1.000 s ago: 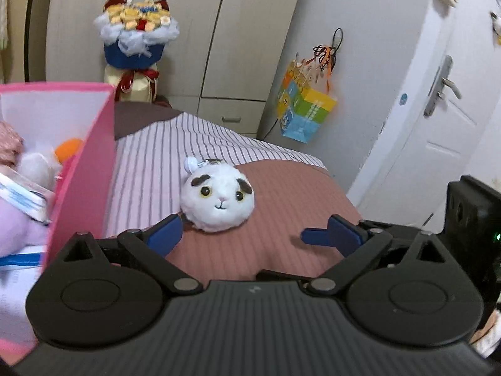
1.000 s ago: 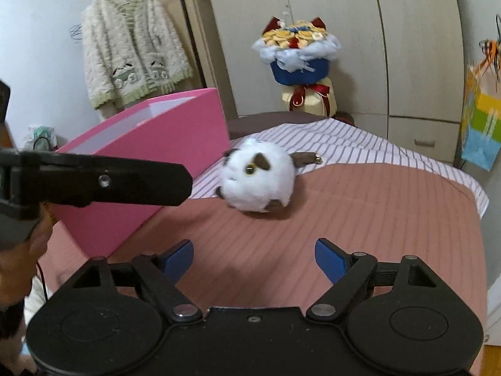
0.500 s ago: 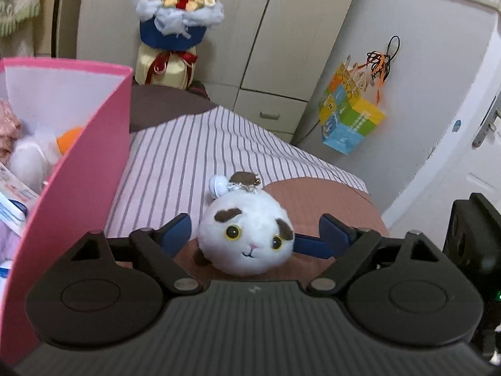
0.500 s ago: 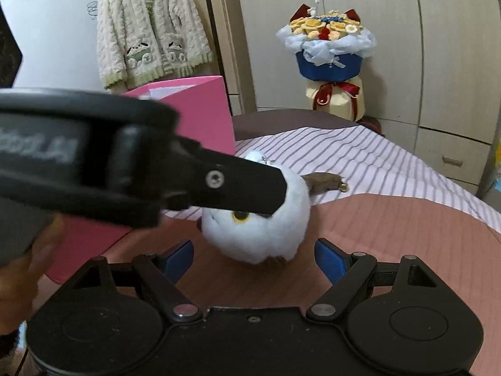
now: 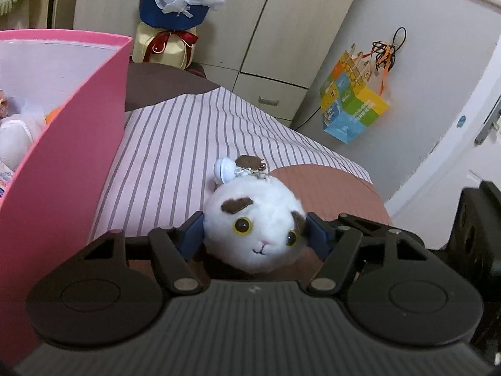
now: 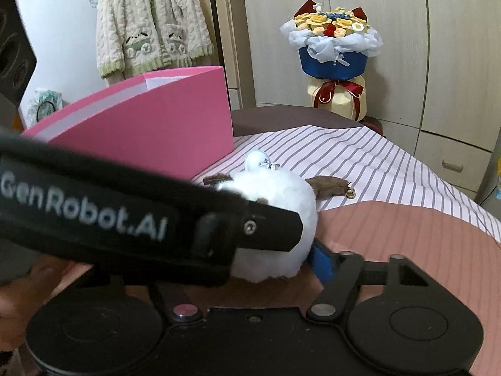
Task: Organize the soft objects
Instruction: 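Close the left tool on the white plush hamster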
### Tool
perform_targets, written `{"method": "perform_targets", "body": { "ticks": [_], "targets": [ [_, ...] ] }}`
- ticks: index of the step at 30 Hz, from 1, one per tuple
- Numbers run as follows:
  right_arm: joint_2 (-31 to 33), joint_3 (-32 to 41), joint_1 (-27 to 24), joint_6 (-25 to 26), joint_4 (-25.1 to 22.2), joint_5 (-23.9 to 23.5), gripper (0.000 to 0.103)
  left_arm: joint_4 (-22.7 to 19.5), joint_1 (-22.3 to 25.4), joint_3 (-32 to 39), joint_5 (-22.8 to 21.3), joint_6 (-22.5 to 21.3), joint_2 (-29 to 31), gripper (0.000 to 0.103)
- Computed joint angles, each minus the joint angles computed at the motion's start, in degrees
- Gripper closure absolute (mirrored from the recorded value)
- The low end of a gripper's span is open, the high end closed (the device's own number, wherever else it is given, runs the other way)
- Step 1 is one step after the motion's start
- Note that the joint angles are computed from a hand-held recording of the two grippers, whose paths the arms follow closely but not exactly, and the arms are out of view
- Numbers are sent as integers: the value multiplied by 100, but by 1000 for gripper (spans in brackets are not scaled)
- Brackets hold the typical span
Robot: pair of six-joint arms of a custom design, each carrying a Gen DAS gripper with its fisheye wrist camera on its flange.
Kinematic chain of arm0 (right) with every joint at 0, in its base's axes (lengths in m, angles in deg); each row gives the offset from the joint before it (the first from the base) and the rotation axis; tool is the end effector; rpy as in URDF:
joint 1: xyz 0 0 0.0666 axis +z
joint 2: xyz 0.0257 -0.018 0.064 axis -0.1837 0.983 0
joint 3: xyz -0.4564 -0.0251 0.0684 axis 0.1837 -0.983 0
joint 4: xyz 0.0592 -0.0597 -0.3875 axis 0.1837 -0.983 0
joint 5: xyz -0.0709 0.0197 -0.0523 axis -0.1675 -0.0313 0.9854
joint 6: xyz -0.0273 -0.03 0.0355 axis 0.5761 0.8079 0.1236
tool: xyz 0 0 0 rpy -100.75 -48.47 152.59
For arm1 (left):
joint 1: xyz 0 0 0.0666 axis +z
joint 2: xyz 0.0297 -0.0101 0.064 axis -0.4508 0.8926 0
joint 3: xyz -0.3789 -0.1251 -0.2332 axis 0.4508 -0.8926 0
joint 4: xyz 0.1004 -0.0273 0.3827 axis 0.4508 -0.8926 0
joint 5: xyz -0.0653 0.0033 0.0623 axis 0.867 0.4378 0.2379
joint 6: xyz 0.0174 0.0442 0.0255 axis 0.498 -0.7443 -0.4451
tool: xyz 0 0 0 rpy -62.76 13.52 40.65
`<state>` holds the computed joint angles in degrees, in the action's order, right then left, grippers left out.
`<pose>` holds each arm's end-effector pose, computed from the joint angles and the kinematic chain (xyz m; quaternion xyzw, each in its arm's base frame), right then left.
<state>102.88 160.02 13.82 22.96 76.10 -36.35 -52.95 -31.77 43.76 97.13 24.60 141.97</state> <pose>0.5739 0.2551 0.3207 -0.0744 0.8903 0.0835 0.4414 0.6226 -0.0749 0.3500 0.1916 0.8758 -0.2726 0.3494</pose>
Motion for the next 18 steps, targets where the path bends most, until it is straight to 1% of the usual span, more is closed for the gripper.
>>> {"method": "perform_targets", "body": {
  "ticks": [4, 6, 10, 18],
  "targets": [
    [-24, -79, 80, 80, 125, 258, 38, 55, -14, -104, -71, -143, -80, 37],
    [-52, -115, 123, 43, 141, 342, 38, 41, -18, -154, -97, -273, -136, 38],
    [-162, -218, 182, -172, 162, 381, 38, 20, 4, -285, -70, -532, -295, 38],
    [-450, -460, 372, -656, 151, 545, 38, -136, 121, -561, 186, -978, -641, 38]
  ]
}}
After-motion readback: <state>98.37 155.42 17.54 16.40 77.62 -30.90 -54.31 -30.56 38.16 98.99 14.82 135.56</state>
